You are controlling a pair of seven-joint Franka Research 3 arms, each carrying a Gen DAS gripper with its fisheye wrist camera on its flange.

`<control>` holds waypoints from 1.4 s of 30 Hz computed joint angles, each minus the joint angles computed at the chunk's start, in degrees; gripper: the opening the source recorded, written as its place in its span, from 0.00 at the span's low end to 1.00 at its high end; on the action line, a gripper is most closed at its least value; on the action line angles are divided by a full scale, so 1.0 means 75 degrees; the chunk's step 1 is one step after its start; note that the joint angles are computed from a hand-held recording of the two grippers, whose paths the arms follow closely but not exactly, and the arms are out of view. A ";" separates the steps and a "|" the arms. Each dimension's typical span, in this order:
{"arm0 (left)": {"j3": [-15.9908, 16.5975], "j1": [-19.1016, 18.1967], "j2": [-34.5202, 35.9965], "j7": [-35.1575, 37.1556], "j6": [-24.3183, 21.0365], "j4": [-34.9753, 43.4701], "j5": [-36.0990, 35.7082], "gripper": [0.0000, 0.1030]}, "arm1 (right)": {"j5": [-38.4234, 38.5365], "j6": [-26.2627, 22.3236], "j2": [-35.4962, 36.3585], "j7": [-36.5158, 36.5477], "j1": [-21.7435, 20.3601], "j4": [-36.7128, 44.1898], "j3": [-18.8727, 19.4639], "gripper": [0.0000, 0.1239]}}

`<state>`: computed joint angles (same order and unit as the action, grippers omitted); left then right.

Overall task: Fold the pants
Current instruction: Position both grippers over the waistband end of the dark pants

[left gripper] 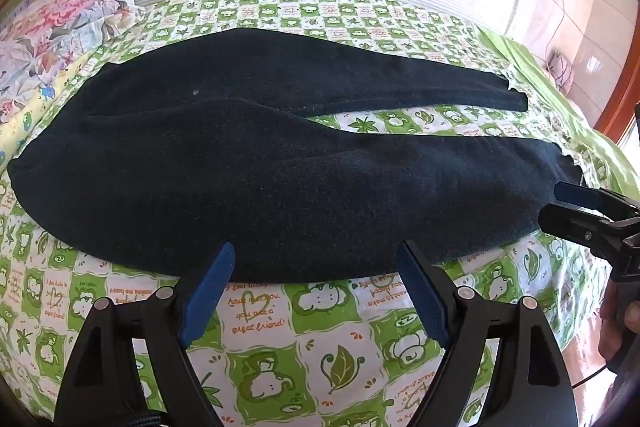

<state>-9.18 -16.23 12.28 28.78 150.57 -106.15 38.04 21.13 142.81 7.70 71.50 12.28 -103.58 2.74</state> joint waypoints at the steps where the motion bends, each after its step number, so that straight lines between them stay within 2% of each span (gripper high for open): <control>1: -0.0005 0.0014 0.0005 0.0036 0.0019 -0.0004 -0.0030 0.81 | -0.0013 -0.0003 0.0006 0.0019 0.0006 0.0006 -0.0001 0.83; 8: -0.0022 -0.0051 0.0120 0.0004 -0.0003 0.0090 -0.0095 0.81 | 0.0139 0.0090 -0.0030 -0.0079 -0.0002 -0.0079 0.0012 0.83; 15: 0.0050 -0.0091 0.0172 -0.0058 0.0039 0.0078 0.0002 0.81 | -0.0237 -0.0271 0.0037 0.0171 0.0011 0.0183 -0.0041 0.83; 22: 0.0065 -0.0097 0.0194 -0.0142 0.0090 0.0072 0.0112 0.81 | -0.0044 -0.0012 0.0026 0.0056 0.0008 -0.0005 0.0001 0.83; 30: 0.0024 -0.0096 0.0247 -0.0047 0.0023 0.0158 -0.0086 0.81 | -0.0138 -0.0097 0.0050 0.0130 0.0005 0.0061 -0.0016 0.83; 31: 0.0026 -0.0104 0.0252 -0.0044 0.0019 0.0163 -0.0084 0.81 | -0.0202 -0.0131 0.0060 0.0186 0.0018 0.0079 -0.0024 0.83; 32: -0.0006 -0.0082 0.0259 0.0042 -0.0013 0.0190 -0.0200 0.81 | -0.0448 -0.0425 0.0116 0.0340 0.0017 0.0283 -0.0085 0.83; 36: -0.0028 -0.0052 0.0267 0.0138 0.0071 0.0192 -0.0354 0.81 | 0.0140 0.0062 0.0044 -0.0042 -0.0061 0.0040 0.0019 0.83; 42: -0.0038 -0.0035 0.0289 0.0404 0.0139 0.0230 -0.0572 0.81 | 0.0634 0.0325 -0.0011 -0.0319 -0.0089 -0.0120 0.0056 0.83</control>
